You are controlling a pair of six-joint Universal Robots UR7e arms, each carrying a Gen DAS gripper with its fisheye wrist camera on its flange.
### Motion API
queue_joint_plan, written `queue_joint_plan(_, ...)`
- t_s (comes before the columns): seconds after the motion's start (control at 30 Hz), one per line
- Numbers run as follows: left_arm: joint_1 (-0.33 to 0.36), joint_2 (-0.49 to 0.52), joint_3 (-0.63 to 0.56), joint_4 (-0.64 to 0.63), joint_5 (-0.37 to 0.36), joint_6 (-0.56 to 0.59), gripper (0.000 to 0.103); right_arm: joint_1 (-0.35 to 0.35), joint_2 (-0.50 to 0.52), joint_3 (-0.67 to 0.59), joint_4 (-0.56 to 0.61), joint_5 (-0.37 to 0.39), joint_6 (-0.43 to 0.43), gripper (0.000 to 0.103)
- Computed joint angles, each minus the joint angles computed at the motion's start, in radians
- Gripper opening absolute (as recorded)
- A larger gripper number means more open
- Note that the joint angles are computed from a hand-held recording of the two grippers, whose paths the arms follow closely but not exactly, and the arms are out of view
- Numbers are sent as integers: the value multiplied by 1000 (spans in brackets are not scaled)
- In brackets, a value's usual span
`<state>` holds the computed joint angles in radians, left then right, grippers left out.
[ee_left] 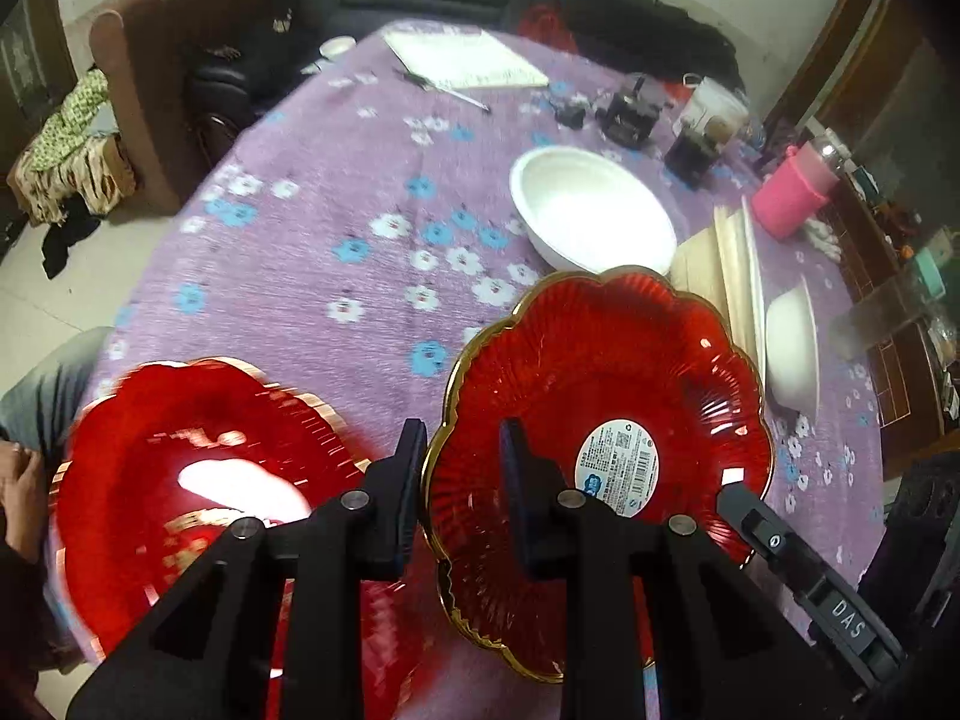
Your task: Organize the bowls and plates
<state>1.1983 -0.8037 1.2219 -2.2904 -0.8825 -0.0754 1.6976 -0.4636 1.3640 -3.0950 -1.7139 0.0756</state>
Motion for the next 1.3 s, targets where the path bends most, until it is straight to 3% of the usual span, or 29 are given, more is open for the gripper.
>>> queue_joint_plan(0.13, 2, -78, 70, -33, 25, 3, 22, 28, 2, 5, 1, 14, -19, 6)
queue_joint_plan(0.5, 54, -219, 194, -73, 103, -25, 22, 120, 123, -119, 105, 31, -61, 6)
queue_joint_plan(1.0, 128, -220, 181, -26, 120, -73, 23, 159, 264, -294, 261, -49, -90, 7)
queue_joint_plan(1.3, 128, -225, 199, -71, 139, -49, 23, 184, 300, -330, 236, -116, -152, 12)
